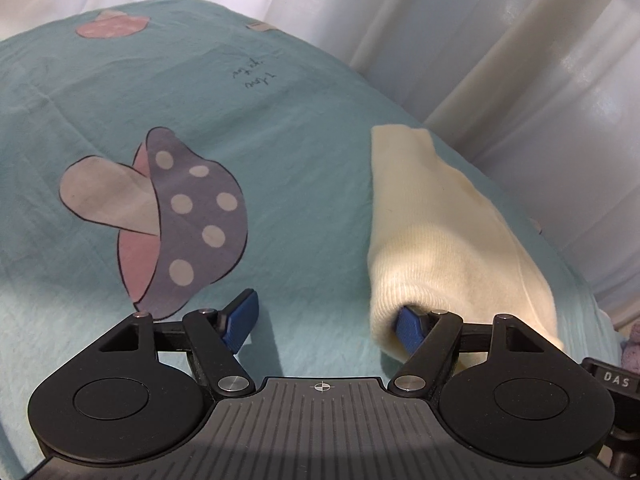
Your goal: Fold small clothes
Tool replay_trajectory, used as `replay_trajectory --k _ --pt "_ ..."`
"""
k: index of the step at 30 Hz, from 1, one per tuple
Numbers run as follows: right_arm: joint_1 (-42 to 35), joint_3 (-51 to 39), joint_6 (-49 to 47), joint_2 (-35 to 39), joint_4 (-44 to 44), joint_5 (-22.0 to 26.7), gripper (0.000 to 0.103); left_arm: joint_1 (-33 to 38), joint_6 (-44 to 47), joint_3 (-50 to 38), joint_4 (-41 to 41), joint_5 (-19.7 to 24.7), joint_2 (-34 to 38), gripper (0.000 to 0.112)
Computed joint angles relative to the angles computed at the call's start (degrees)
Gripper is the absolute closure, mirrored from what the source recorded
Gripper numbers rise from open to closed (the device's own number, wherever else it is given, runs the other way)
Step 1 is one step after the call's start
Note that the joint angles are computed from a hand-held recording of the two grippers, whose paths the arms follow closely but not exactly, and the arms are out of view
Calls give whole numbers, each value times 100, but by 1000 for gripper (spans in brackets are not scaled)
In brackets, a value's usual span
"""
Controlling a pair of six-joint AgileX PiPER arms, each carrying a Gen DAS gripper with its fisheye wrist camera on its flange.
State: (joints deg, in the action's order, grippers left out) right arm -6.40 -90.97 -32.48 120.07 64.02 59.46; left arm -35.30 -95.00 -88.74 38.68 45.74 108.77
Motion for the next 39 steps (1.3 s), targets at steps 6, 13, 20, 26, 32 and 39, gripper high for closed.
replay_trajectory --k 6,13,20,26,32,39 --pt "-407 146 -288 -395 -472 6 73 157 -73 513 -479 -275 -488 32" --pt "-53 702 -399 -1474 -2202 -1940 55 107 -329 224 71 771 -592 29" --pt "834 737 -1915 -1438 -1849 -2082 66 161 1539 -1420 -378 927 542 25" --pt "1082 903 -1380 -1399 -3264 -2802 69 -11 2393 -2468 -440 1760 1287 24" --pt "802 508 -695 -1279 -2934 -1958 68 10 2385 -2403 -524 1801 1223 22" --pt "-160 -39 -238 -579 -1220 72 60 -42 2392 -2578 -527 1944 1309 22"
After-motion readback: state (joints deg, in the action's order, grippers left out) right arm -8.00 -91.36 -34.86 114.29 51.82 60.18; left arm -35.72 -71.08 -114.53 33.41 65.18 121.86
